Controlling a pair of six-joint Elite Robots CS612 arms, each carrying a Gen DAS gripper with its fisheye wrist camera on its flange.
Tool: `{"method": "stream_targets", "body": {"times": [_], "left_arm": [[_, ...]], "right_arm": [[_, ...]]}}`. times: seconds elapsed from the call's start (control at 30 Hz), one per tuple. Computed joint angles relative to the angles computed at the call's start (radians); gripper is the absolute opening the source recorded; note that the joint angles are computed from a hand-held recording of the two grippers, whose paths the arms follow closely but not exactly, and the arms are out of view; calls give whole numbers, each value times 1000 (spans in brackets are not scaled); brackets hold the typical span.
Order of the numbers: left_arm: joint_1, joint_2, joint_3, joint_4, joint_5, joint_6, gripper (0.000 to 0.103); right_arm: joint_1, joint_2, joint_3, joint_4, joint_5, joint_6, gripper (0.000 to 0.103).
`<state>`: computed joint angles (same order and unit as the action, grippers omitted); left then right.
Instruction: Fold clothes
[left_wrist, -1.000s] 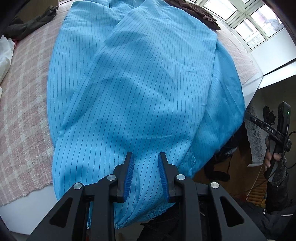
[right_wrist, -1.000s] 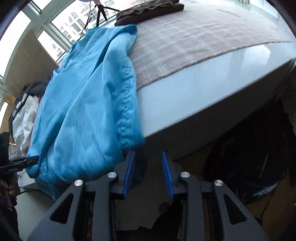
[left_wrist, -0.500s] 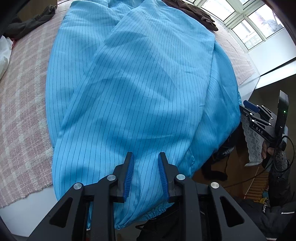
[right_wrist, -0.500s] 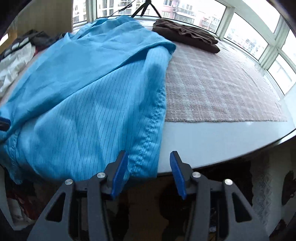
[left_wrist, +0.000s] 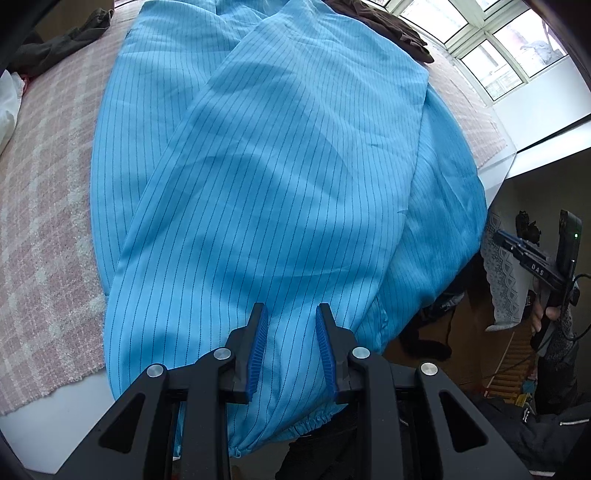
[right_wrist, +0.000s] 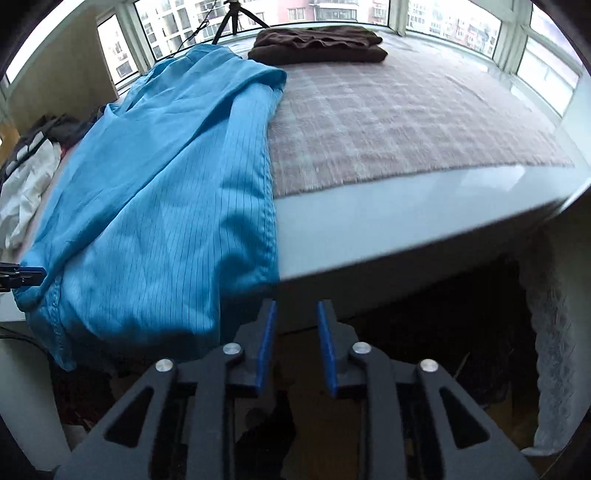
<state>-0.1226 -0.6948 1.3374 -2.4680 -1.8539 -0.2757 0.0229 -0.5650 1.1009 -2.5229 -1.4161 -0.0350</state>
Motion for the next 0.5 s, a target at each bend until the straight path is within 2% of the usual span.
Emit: {"method": "stream_targets", "body": {"times": [0.1, 0.13, 0.17, 0.23, 0.4, 0.5], "left_arm": [[1, 1, -4, 9, -3, -2, 26], [1, 2, -7, 13, -3, -3, 26], [1, 2, -10, 18, -3, -5, 26], [-1, 2, -12, 25, 4, 1, 26], [-3, 2, -14, 35, 14, -1, 26], [-5, 3, -19, 47, 20, 3, 26]], "right_arm": [[-7, 7, 16, -6, 84, -12, 33], [-5, 15, 10, -3, 92, -26, 40], [-4, 23, 8, -6, 91, -29, 43], [-3, 35, 10, -14, 88, -17, 43], [-8, 63, 13, -44, 157, 31, 43], [-3, 69, 16, -44, 151, 23, 43]]}}
